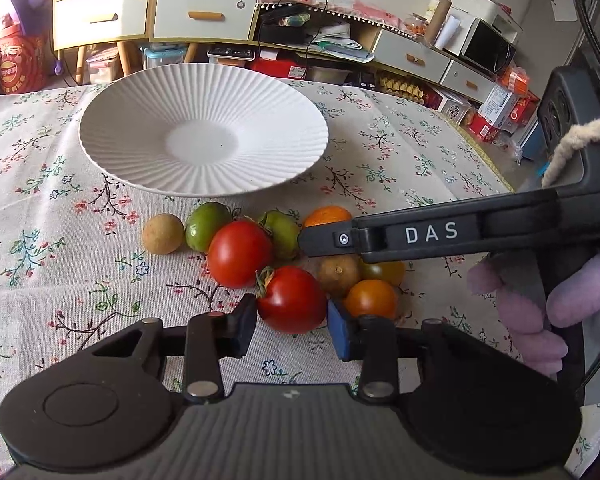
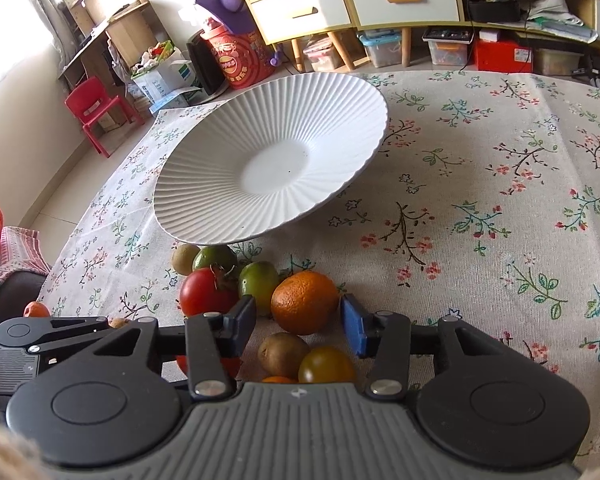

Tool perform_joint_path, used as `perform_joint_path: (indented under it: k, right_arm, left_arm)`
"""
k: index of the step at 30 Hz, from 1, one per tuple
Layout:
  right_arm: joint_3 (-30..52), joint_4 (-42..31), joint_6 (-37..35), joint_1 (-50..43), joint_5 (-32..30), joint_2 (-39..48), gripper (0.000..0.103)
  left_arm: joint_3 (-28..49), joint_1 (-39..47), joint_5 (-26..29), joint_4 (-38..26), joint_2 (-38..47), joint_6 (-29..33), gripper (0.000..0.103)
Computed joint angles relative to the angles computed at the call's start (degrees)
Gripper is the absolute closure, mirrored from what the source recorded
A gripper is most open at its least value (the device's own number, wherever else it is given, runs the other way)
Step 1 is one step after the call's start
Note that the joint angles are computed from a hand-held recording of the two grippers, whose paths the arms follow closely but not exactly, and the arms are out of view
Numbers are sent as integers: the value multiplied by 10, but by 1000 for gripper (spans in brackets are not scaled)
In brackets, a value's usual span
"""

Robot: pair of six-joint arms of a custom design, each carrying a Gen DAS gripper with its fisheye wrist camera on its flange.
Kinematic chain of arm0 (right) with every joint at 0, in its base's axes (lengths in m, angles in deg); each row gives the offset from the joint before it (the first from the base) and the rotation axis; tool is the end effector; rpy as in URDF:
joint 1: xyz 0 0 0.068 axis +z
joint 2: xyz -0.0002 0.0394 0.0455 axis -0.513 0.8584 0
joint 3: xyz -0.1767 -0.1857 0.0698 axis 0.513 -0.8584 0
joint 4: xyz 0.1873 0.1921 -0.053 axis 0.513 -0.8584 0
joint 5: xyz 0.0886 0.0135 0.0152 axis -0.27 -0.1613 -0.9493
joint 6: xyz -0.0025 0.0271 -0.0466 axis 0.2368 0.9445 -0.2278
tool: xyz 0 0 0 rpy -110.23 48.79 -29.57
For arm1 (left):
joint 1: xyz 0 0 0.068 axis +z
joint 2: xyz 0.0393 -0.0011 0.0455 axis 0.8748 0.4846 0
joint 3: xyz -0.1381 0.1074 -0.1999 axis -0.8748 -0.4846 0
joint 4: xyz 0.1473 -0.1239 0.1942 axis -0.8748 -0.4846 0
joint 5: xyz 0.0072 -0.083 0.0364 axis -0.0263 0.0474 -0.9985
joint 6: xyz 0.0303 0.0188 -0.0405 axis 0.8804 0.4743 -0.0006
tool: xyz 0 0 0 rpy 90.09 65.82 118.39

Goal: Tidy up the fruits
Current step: 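Close the left tool on the red tomato while the right tool grasps the mandarin, then lift both held fruits and carry them over the white bowl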

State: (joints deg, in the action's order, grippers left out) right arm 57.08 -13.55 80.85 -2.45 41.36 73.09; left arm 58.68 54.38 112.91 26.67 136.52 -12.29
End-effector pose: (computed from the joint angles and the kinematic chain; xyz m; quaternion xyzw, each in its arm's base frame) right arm 0.2835 0.1550 0.1663 -0.0056 0.9331 0.1872 0.3071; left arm 0.2855 -0.0476 0.1478 0.1871 0.9149 -0.1889 0.3039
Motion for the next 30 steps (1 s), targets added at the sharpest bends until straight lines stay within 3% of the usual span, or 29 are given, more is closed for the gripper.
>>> perform_joint_path:
  k: [4,7,22,30]
  right_arm:
    - [-1,10,-3,3,5,3,61]
    - [-3,14,-13,6,17,2,70]
    - [-6,-16,-15,16,46,-56,71]
    - [12,-18,-34,6,59,-55,71]
  left_arm:
    - [7,3,0,-13,3,1,68]
    - [6,4,-1,-17,-1,6,68]
    - [5,20,-1,-16,-60,-11,68]
    - [37,5,-19,18,-43,-44,68]
